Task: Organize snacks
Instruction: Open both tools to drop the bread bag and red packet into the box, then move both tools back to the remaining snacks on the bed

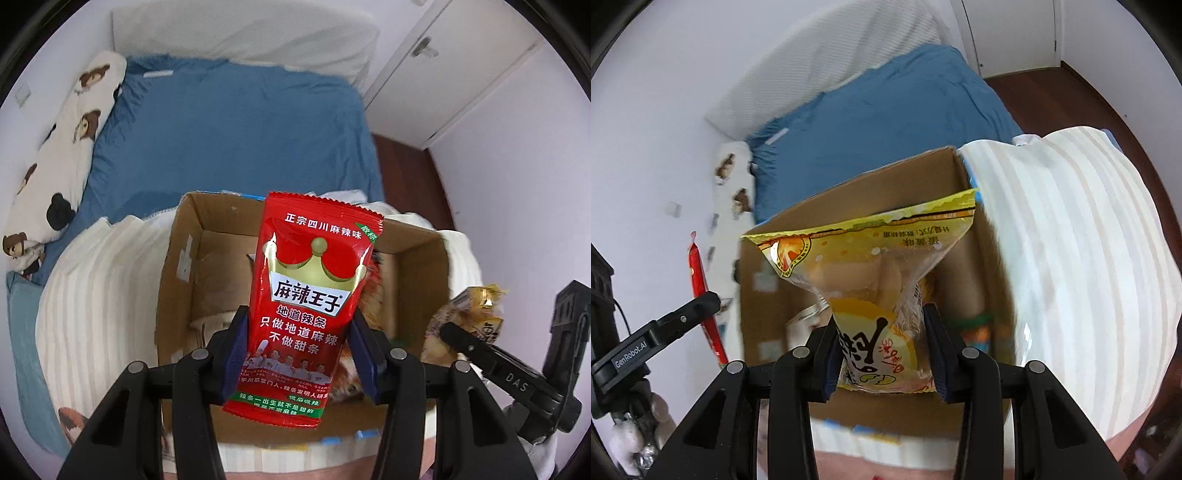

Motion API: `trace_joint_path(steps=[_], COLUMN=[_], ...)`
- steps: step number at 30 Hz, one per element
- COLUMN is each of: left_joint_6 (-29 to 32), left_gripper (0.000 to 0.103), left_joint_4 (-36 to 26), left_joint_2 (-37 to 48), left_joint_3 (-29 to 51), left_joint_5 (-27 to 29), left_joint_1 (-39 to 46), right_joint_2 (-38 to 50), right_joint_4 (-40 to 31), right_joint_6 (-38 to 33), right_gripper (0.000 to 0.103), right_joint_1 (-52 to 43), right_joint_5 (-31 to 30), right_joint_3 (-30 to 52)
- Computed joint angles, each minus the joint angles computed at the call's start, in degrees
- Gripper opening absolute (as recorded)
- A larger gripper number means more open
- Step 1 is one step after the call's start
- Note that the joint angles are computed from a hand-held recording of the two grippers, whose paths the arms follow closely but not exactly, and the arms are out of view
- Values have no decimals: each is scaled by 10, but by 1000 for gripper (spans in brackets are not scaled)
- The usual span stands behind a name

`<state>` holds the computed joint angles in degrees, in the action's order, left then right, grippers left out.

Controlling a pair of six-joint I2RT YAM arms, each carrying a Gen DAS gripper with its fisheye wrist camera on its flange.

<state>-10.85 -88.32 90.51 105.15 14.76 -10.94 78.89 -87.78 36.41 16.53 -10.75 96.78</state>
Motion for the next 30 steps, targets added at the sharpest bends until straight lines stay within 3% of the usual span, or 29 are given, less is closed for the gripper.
trace_joint_path(steps=[6, 7, 8, 10, 12, 13, 22, 30], left_joint_6=[-7, -4, -5, -5, -4, -4, 9, 21], left_gripper=[51, 54, 64, 71, 85, 86, 86, 86], left_joint_4=[20, 17, 11, 31, 46, 48, 38, 42], left_joint_2=[102, 119, 140, 145, 149, 151, 130, 28], left_joint_3=[3, 4, 7, -9, -23, -25, -23, -61], left_joint_5=[-39, -40, -47, -47, -48, -42, -30, -52], left_joint_1=[-14, -13, -13, -10, -6, -3, 0, -28], right_joint_2=[133, 149, 169, 159, 165, 167, 170, 107], right_joint_4=[0, -5, -11, 18, 25, 25, 19, 29], right_joint_6=[-57, -62, -66, -58, -52, -52, -40, -9], right_gripper=[45, 57, 80, 89, 89, 89, 94, 95], right_joint_1=[-29, -23, -21, -16, -5, -2, 25, 83], right_joint_5=[39, 56, 72, 58, 71, 73, 88, 107], right_joint_3=[26, 31, 42, 12, 7, 11, 22, -12])
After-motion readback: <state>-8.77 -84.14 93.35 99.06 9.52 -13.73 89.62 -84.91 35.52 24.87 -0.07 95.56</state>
